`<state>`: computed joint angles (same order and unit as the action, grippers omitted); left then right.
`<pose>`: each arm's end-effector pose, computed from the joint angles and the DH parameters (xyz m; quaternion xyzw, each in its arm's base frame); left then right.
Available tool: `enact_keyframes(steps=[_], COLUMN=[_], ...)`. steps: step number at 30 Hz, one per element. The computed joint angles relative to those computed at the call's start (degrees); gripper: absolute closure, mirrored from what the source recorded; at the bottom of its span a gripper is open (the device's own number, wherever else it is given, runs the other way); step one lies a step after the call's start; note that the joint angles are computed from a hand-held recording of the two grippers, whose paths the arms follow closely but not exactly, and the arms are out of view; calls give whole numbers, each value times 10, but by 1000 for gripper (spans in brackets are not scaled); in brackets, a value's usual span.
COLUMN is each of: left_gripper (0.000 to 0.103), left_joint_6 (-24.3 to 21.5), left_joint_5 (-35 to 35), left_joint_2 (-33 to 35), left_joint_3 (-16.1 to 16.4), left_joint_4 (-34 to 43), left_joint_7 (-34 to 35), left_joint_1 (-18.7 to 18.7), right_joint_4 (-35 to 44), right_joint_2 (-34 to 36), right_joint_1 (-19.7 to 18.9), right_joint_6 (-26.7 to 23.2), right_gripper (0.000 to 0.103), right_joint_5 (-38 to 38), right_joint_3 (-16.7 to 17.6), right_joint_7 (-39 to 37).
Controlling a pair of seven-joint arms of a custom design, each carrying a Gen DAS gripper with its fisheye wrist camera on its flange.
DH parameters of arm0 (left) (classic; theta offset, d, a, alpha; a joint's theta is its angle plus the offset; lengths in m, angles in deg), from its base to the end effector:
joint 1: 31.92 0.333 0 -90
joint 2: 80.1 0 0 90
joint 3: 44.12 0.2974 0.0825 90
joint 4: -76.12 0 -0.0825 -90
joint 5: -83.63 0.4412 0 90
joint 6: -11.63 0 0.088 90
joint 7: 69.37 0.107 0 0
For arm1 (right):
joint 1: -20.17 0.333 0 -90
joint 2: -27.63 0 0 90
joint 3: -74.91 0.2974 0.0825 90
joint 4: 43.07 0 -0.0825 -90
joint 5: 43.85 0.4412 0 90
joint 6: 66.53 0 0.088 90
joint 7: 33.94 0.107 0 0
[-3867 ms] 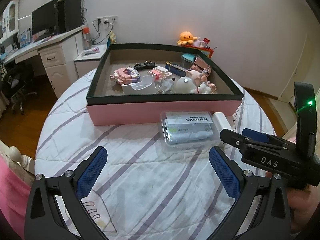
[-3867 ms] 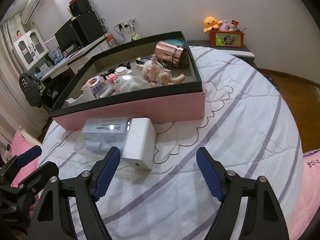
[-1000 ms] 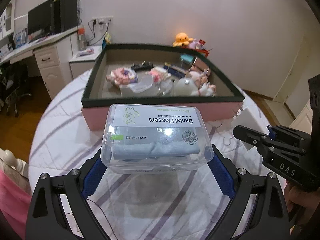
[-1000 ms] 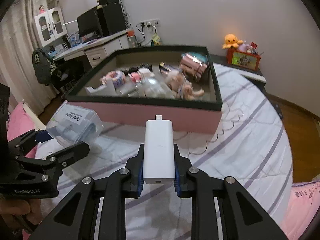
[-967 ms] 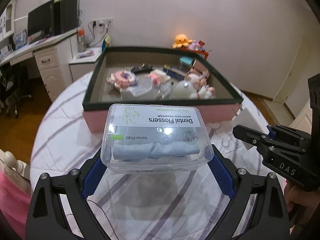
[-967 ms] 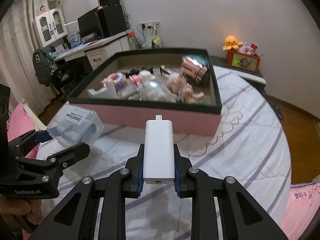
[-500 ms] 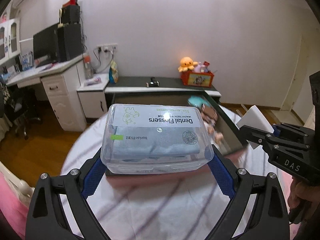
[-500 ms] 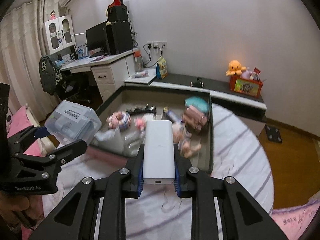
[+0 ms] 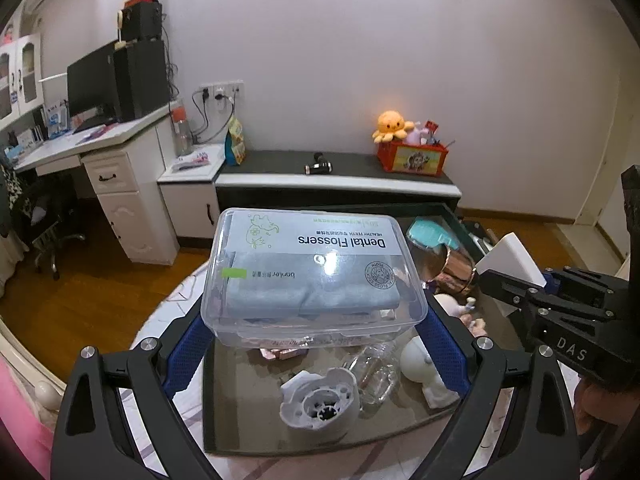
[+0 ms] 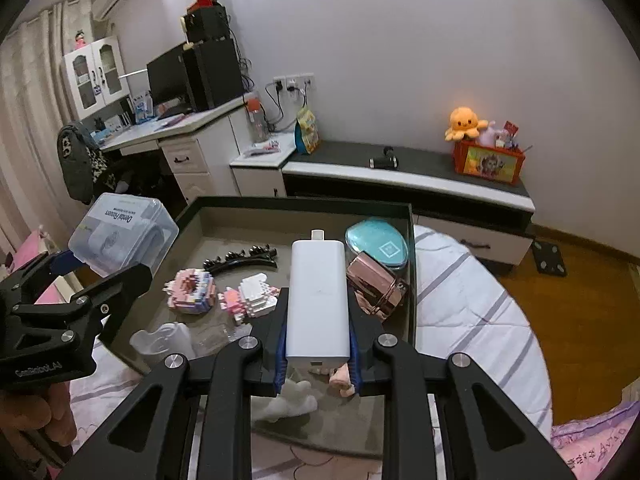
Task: Organize rigid objects
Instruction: 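Lower flosser case and power bank into the pink box, opening both tools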
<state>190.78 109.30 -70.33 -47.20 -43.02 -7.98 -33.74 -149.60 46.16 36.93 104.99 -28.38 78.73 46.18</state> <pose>0.6546 -0.0926 0.3922 -0.6316 0.6483 -0.3213 0.2787 0.6800 0.2311 0.3909 -0.7297 0.5559 -0.1875 0.3512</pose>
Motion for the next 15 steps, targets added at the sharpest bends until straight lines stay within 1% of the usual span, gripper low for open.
enact_keyframes(steps=[1,3,5,7,8,9,10,12,13,15], left_gripper=[7,7,6,2,0,0,0,0,0,0], left_joint_6=[-6,-17,-24,-23,-19,-14,-11,-7,-5,2], left_joint_5=[2,-7,7,22,38,53,66,106,130,186], left_joint_2=[6,14,18,16,12,7,3,-9,-16,-35], left_joint_3=[2,-6,6,16,26,34,40,56,63,75], left_joint_4=[6,15,20,17,13,9,4,-6,-11,-27], left_joint_7=[-4,6,-7,-25,-42,-59,-73,-112,-135,-190], left_joint_1=[-3,3,-7,-15,-23,-28,-32,-42,-45,-49], right_joint_4=[7,14,15,4,-2,-8,-16,-28,-40,-64], right_joint_2=[6,15,17,12,8,4,-2,-11,-19,-36], right_joint_1=[2,6,-1,1,-5,-11,-7,12,27,44], right_joint_6=[-6,-12,-12,2,11,17,22,26,32,42], right_gripper=[79,78,66,29,22,19,18,14,14,14], right_joint_5=[-3,-7,0,2,10,18,18,0,-16,-36], right_joint_3=[-5,-11,-3,-6,2,8,4,-19,-36,-55], right_joint_7=[5,18,15,22,16,11,16,43,65,102])
